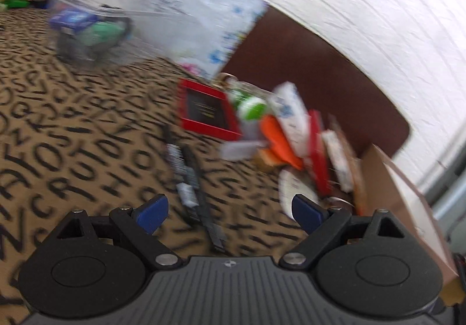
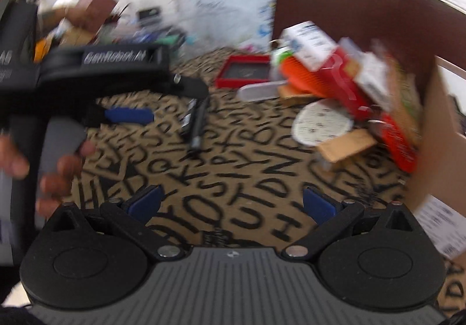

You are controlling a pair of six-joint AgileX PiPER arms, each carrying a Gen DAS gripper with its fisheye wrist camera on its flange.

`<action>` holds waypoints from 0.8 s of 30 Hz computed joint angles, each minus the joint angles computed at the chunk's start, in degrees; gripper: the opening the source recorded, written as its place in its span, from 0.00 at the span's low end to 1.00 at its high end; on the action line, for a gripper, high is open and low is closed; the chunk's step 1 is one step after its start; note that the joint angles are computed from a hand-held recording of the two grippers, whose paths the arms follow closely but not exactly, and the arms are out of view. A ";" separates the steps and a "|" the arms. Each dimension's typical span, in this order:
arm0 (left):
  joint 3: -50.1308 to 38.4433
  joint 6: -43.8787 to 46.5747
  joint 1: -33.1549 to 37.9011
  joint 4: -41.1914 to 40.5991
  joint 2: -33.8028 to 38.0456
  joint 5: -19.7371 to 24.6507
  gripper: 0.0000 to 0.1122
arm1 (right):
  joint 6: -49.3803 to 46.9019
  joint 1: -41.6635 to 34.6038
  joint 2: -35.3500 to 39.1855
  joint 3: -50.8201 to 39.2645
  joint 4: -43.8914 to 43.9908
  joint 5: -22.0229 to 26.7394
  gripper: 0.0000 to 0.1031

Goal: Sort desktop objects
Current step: 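Move both tools back over the table toward the black markers, then grasp one black marker with the left tool while the right tool grasps another marker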

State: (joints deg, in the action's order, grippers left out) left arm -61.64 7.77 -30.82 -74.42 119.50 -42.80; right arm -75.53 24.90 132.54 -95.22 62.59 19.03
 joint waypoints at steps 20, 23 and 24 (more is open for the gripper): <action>-4.95 -1.66 9.41 4.68 4.90 10.33 0.44 | 42.34 5.45 23.89 -42.36 -41.85 10.03 0.23; -7.99 4.26 10.00 -0.01 5.96 12.13 0.30 | 42.31 5.17 22.26 -39.19 -42.38 8.61 0.10; -8.92 6.93 10.08 -2.31 6.23 12.53 0.27 | 41.66 4.90 21.51 -37.81 -41.64 8.24 0.10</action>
State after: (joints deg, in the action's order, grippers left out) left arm -70.56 14.71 -20.74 -76.73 125.73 -30.27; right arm -33.87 29.80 154.05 -133.02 20.95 27.27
